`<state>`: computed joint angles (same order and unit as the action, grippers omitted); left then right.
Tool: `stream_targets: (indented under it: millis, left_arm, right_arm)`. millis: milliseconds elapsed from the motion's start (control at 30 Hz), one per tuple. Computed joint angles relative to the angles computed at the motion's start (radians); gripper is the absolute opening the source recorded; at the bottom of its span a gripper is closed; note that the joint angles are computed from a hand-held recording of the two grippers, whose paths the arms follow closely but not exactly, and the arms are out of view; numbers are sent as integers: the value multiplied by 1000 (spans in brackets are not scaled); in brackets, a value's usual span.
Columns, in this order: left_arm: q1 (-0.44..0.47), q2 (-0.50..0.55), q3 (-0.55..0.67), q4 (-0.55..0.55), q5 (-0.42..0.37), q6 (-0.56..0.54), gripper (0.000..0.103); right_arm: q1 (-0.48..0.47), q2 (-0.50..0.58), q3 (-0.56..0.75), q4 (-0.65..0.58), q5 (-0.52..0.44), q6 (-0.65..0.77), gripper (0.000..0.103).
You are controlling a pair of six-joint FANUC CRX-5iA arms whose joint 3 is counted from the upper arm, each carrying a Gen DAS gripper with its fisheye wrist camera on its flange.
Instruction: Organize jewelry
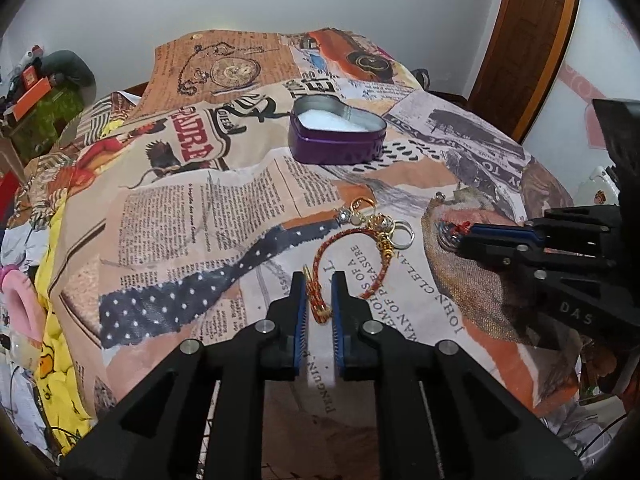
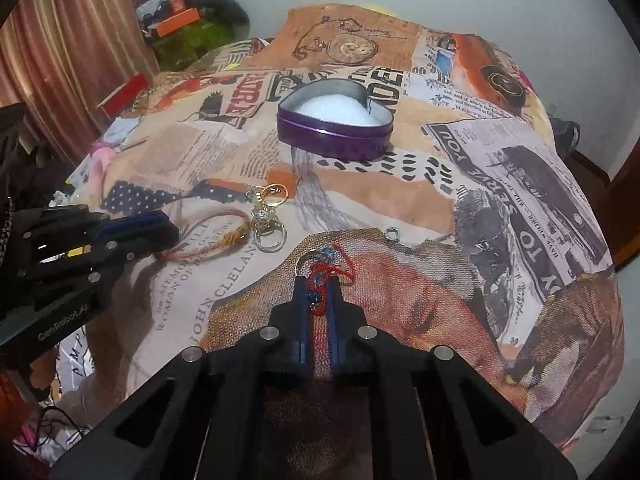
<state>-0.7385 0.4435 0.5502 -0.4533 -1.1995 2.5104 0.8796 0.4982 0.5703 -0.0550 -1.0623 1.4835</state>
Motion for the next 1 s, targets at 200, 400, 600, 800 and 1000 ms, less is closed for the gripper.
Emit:
stream_targets:
  millis: [200, 400, 600, 800, 1000]
  left_arm:
    - [0, -6, -15, 4, 10, 17, 31]
    - [16, 2, -28, 37, 28, 36, 31]
    - [36, -14, -68, 72, 88, 62, 31]
    - [39, -15, -81, 80, 121, 67, 20]
    - [28, 7, -42, 52, 93, 61, 13]
  right_arm:
    - [-1, -34, -37, 15, 34, -14, 7]
    - [-19, -55, -25, -39, 70, -14, 7]
    - [-10, -44, -7, -67, 89, 21, 7]
    - [-17, 8, 44, -87, -13, 44, 7]
    - [-19, -3, 32, -59, -23, 43, 7]
